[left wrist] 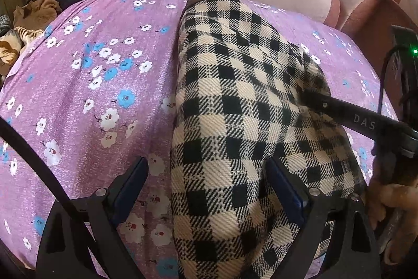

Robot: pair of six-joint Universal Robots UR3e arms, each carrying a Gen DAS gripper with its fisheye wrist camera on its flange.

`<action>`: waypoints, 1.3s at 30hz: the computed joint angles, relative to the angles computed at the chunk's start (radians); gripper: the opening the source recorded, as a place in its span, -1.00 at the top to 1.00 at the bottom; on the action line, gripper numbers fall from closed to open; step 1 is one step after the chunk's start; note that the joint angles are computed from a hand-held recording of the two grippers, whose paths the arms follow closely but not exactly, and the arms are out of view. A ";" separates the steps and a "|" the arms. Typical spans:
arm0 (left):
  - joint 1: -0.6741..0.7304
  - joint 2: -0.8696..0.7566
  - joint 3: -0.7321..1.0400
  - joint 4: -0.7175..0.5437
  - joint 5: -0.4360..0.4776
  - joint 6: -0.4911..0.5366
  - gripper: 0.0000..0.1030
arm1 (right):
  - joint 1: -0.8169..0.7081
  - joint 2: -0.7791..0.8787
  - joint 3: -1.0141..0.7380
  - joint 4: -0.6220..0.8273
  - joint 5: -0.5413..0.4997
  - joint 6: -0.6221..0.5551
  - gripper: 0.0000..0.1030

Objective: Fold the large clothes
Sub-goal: 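Release the shirt bundle and lift both grippers away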

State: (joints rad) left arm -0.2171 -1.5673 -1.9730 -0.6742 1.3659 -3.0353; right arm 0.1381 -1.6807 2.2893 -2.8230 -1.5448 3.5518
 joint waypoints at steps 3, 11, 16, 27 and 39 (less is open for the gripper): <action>0.004 0.016 -0.004 -0.011 0.000 -0.014 -0.78 | 0.048 -0.064 -0.013 0.081 -0.068 0.016 0.47; -0.027 0.095 -0.026 -0.040 0.075 -0.014 -0.78 | 0.191 -0.311 0.067 0.232 -0.196 0.131 -0.07; -0.033 0.190 -0.088 -0.030 0.100 -0.014 -0.78 | 0.338 -0.365 0.081 0.284 -0.310 0.255 -0.19; -0.020 0.315 -0.181 0.027 0.147 -0.039 -0.78 | 0.587 -0.256 -0.008 0.358 -0.489 0.477 -0.49; -0.006 0.330 -0.198 0.061 0.168 -0.023 -0.78 | 0.581 -0.233 -0.050 0.388 -0.479 0.479 -0.51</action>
